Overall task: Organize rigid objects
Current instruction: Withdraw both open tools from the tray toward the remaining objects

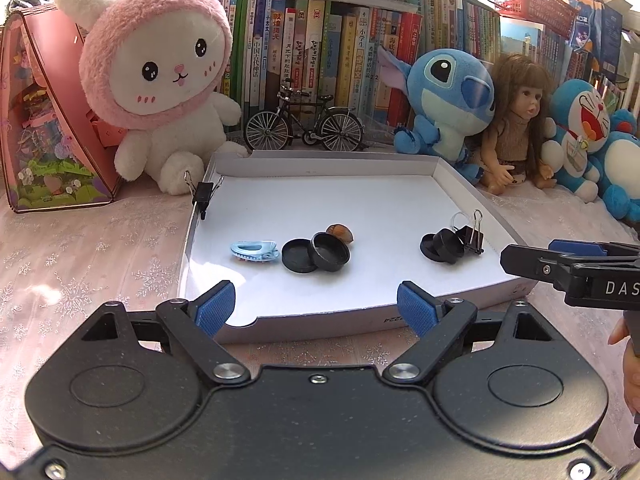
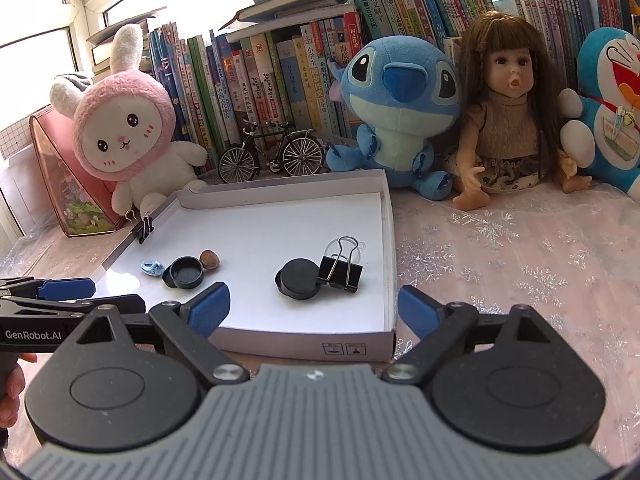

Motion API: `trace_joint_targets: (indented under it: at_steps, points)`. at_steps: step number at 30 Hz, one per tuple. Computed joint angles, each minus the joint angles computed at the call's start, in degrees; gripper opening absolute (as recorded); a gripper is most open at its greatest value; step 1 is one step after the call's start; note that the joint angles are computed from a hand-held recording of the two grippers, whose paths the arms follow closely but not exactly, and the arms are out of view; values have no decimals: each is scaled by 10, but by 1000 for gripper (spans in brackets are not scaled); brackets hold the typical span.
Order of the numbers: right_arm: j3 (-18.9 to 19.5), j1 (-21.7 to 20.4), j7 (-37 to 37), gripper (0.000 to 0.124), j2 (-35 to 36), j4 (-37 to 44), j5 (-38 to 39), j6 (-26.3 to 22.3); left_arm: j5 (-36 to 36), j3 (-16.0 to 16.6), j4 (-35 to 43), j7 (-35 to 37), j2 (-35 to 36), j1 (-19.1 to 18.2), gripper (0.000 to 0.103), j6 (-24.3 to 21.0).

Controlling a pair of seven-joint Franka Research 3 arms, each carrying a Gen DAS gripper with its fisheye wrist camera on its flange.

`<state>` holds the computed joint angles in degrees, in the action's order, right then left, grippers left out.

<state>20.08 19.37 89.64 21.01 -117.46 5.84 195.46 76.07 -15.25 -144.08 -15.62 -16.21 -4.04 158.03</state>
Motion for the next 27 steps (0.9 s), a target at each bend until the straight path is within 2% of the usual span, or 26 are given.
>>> trace_joint_targets:
  at_steps: [8,19,27]
  points:
    - [11,-17,15,100,-24,-51,-47,44,8,-14,-21,-21,-25,-11,88,2]
    - [-22,6,45,102,-54,-104,-97,87,1,-31,-46,-33,-51,-27,88,1]
    - [-50,37,27,103,-75,-147,-99,121,1,-47,-65,-62,-71,-36,88,2]
